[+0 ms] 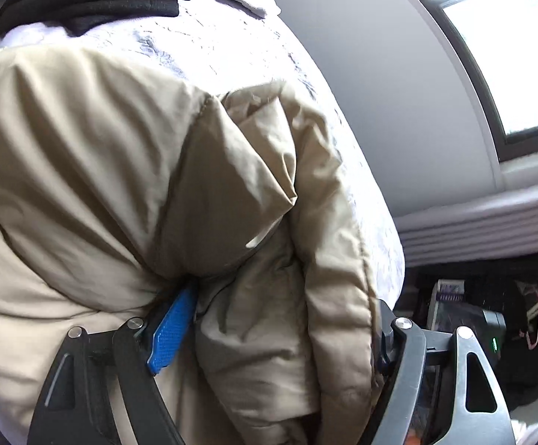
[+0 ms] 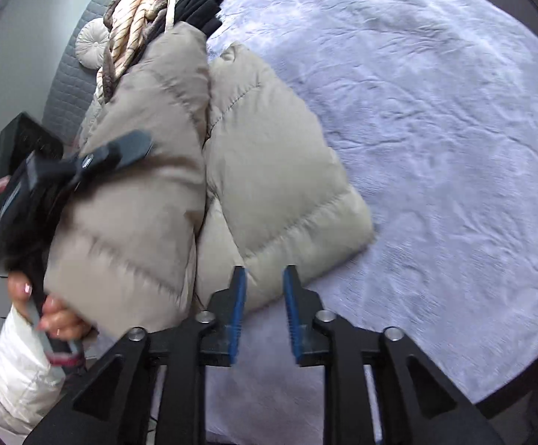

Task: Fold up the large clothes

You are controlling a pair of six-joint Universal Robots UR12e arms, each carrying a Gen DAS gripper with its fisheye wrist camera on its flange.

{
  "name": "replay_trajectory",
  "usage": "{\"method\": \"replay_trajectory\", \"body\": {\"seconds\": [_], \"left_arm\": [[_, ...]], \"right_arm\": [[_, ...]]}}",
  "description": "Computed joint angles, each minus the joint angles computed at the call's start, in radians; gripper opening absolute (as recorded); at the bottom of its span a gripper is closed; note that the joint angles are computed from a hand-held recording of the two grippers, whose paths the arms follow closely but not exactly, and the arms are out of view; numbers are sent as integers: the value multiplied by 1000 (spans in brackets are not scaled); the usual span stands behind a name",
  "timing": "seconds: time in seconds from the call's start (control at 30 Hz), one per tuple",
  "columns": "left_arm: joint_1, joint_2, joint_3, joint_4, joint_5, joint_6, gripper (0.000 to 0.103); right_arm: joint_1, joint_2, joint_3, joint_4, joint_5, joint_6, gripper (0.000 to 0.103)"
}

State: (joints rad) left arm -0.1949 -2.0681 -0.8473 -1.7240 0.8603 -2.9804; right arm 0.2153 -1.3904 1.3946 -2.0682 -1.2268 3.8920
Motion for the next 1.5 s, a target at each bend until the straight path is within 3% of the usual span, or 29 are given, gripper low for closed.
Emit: {"method": "replay_trajectory", "body": {"seconds": [0.1, 0.17, 0.3, 0.4, 0.43, 0.47, 0.5, 0.67, 0.77, 0.83, 0.9, 0.97, 1.03, 1.1, 1.27, 1.33, 1.37, 1.47, 1.5], "left_arm": [[-3, -21, 20, 1, -45, -41, 89], [-15, -62, 76, 3, -54, -86, 89], [-47, -113, 162, -15, 1, -113, 89], [-54, -107, 189, 8, 25, -95, 89], [-50, -94, 181, 31, 43, -81, 89], [-49, -82, 175, 72, 74, -73, 89], [-47, -69, 163, 121, 113, -72, 89], [-23, 3, 73, 355, 396, -62, 89], [-3, 4, 54, 366, 497, -63, 89], [-4, -4, 33, 378, 520, -97, 89], [-35, -20, -2, 437, 564, -115, 90], [-68, -48, -2, 472, 651, -105, 90], [-92, -64, 0, 498, 699, -101, 90], [-101, -79, 15, 485, 718, -105, 90], [-90, -63, -1, 488, 686, -123, 90], [-87, -59, -7, 493, 680, -126, 90], [-86, -57, -11, 497, 678, -126, 90], [-86, -54, -15, 501, 680, -128, 90], [-87, -55, -11, 499, 682, -129, 90]], "right_arm": [[13, -24, 14, -57, -26, -22, 76], [26, -29, 13, -89, -28, -59, 81], [50, 8, -56, -64, -56, -171, 84], [75, 57, -117, -35, -125, -137, 83], [78, 71, -134, -24, -155, -114, 80], [79, 83, -144, -25, -174, -83, 41], [70, 82, -138, -25, -155, -71, 14], [55, 52, -86, -11, -196, -41, 12], [27, 21, -18, -18, -144, 27, 12], [16, 6, 19, -31, -131, 65, 12], [11, -6, 45, -47, -118, 89, 13], [2, -14, 64, -66, -90, 109, 15], [-15, -25, 73, -49, -57, 110, 26], [-28, -44, 72, -15, -77, 103, 39], [-61, -104, 97, -85, -157, 71, 39], [-92, -96, 98, -140, -102, 56, 39], [-118, -64, 78, -163, -36, 50, 38], [-150, 21, 29, -186, 103, 33, 15], [-159, 48, 17, -188, 154, 32, 11]]}}
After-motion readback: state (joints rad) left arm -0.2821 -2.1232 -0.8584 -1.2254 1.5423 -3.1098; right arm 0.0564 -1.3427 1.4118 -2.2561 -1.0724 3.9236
